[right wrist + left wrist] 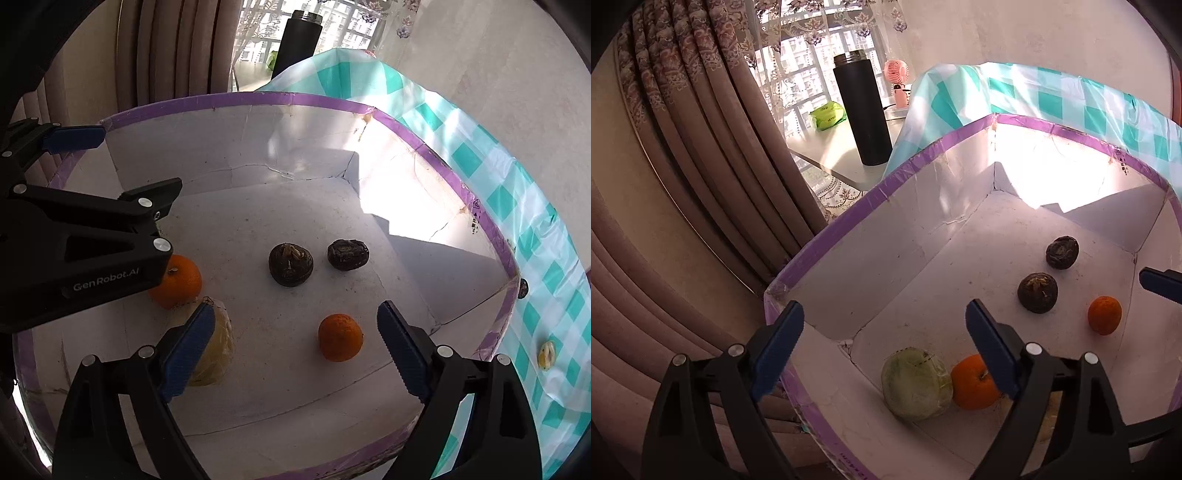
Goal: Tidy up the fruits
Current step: 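Open the left gripper to drop the cabbage in the box while the right releases the pear, then move both grippers back from the box to the fruit row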
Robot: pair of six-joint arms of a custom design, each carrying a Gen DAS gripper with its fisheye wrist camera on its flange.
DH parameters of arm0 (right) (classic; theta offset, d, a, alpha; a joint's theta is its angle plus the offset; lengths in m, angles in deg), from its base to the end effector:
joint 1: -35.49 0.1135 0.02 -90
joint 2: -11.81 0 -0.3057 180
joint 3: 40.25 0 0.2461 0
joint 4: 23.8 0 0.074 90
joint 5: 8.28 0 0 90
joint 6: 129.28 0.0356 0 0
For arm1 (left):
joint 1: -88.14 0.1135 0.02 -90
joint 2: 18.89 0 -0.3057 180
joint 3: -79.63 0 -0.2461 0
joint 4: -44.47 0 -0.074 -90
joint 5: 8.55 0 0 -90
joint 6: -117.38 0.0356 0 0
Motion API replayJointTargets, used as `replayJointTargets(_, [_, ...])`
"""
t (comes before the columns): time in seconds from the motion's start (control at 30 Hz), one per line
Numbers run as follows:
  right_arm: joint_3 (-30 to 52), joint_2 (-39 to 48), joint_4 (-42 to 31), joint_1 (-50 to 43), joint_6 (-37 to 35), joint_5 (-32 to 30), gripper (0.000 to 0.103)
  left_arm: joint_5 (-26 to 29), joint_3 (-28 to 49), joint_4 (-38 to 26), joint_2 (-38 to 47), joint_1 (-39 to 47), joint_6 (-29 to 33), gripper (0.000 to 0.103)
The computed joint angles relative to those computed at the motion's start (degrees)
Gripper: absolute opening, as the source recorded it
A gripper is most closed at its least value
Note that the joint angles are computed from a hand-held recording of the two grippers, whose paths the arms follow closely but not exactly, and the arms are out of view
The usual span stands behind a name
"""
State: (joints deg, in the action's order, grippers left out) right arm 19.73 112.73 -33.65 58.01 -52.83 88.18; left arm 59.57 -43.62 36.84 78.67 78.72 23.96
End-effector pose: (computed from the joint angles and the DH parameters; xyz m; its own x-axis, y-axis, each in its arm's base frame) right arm 0.3091 0.1238 0.1677 -0.6221 -0.5099 -0.5941 -0.4738 0.8493 -0.2329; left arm 0.3154 -0.0389 0.1756 -0.7314 0.0652 -0.6789 -0.1359 0.9615 0.2388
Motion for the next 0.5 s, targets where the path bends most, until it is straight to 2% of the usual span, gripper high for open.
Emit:
replayJointTargets(0.23, [-5.3, -1.7, 9.8, -1.3, 0.9, -3.2, 0.084, -1.2, 0.1, 0.1, 0.2, -0.2, -0.3, 0.089])
replayJointTargets(0.37, [-15.0, -7.5, 26.2, -6.6, 3.2, -9.6, 0.084, -3.3, 0.2, -0.1, 0.4, -0.6, -1.0, 0.09])
replayJointTargets(0.43, [-19.4, -9.9, 34.7, -12.5, 6.2, -13.6, 0.085, -5.9, -0.5, 0.9, 0.1, -1.5, -2.1, 0.093])
replayJointTargets(0.5, [-21.4, -9.9, 40.6, -19.7, 9.8, -16.4, 0.088, -10.7, -1.6, 2.3, -0.7, -3.7, -4.1, 0.094])
